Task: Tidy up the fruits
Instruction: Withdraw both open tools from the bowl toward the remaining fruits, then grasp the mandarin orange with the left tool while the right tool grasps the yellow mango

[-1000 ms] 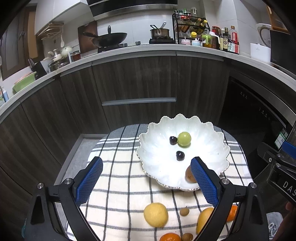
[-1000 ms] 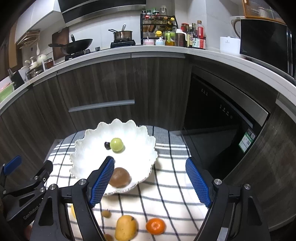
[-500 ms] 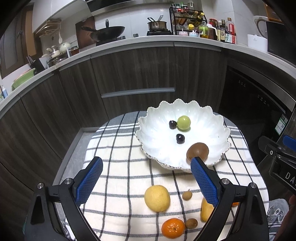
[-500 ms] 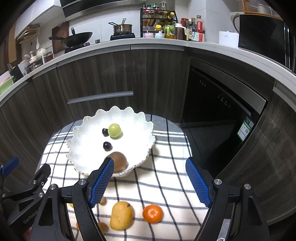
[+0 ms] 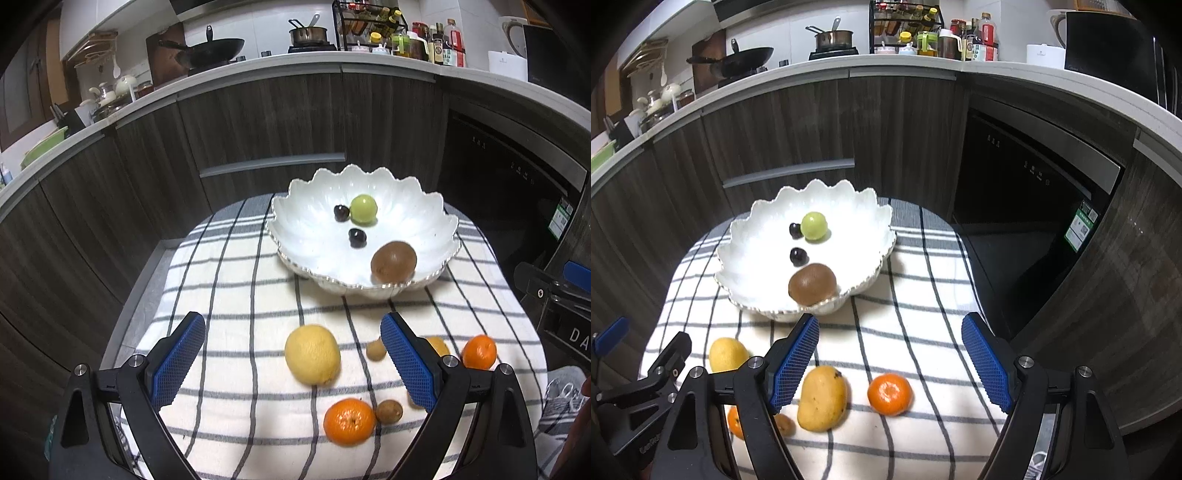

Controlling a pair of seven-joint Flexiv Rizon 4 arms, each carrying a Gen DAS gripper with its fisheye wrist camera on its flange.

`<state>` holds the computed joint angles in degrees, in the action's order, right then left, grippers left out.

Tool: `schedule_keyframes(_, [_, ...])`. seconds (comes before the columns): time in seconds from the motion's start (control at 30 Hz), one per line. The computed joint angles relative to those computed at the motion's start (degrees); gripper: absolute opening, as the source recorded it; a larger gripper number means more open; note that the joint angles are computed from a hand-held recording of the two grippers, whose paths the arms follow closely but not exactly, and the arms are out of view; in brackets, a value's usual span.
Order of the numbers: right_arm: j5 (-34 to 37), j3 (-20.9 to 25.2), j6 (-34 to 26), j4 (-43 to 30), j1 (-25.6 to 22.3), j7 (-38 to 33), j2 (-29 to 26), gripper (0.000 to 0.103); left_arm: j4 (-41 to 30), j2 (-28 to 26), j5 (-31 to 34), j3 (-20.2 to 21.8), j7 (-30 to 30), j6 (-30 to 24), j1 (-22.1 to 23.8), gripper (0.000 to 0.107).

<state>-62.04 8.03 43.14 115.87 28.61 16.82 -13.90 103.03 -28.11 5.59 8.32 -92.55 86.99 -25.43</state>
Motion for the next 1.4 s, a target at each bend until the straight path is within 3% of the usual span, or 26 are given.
schedule_keyframes(0.6, [-1.1, -0.3, 2.3, 2.0, 1.4, 2.6, -2.5, 0.080, 3.5, -1.7, 0.2, 1.9, -1.0, 2.0, -1.7, 0.096])
schedule_keyframes(1.2, [-1.0, -1.1, 5.9, 3.2, 1.5, 3.7, -4.6, 0.080, 5.3, -3.8, -2.7, -1.6, 2.8, 0.2, 0.0, 0.090])
schedule_keyframes(1.4, [-0.8, -1.5, 7.4, 3.3, 1.6, 4.0, -5.2, 0.080, 6.4, -3.8, -4.5, -5.0, 4.5, 1.1, 2.4, 0.086])
